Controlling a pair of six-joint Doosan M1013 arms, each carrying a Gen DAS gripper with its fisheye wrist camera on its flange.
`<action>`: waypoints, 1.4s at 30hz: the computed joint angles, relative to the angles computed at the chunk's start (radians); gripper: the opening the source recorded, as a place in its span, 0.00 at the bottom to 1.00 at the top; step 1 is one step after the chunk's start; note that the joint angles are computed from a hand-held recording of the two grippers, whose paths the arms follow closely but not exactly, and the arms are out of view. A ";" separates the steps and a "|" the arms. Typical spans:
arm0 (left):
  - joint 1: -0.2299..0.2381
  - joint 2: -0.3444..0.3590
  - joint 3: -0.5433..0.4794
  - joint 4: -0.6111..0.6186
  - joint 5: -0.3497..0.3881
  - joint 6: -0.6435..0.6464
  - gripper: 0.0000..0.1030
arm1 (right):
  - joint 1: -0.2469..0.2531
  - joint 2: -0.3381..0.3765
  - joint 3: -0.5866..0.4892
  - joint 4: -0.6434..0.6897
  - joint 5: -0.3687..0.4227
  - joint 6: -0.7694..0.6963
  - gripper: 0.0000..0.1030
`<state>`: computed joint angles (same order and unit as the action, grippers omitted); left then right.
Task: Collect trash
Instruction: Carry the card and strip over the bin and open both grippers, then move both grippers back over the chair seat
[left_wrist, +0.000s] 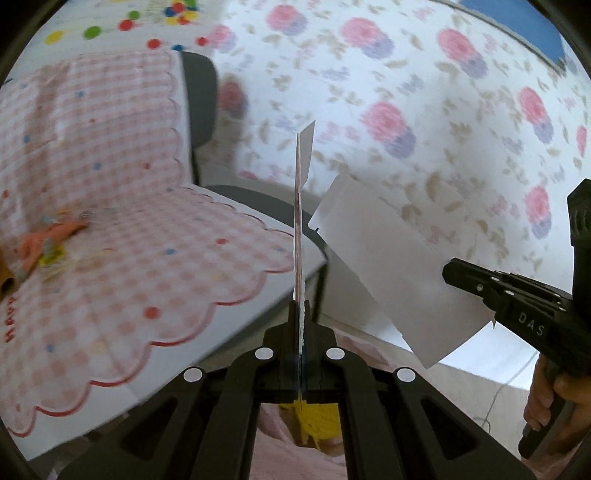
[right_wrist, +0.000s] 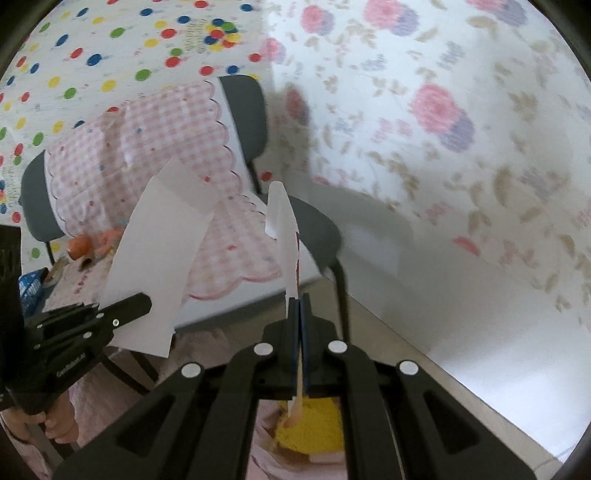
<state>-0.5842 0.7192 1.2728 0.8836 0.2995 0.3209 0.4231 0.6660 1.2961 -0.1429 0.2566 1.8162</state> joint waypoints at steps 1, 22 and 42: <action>-0.003 0.009 -0.013 -0.056 0.002 0.062 0.01 | -0.003 -0.008 0.019 -0.035 0.001 0.044 0.02; -0.001 0.113 -0.160 -0.470 0.105 0.464 0.44 | -0.042 0.035 0.027 0.130 0.067 -0.038 0.19; 0.011 -0.005 -0.027 -0.001 0.115 -0.036 0.49 | -0.012 -0.017 0.021 0.152 -0.020 -0.123 0.24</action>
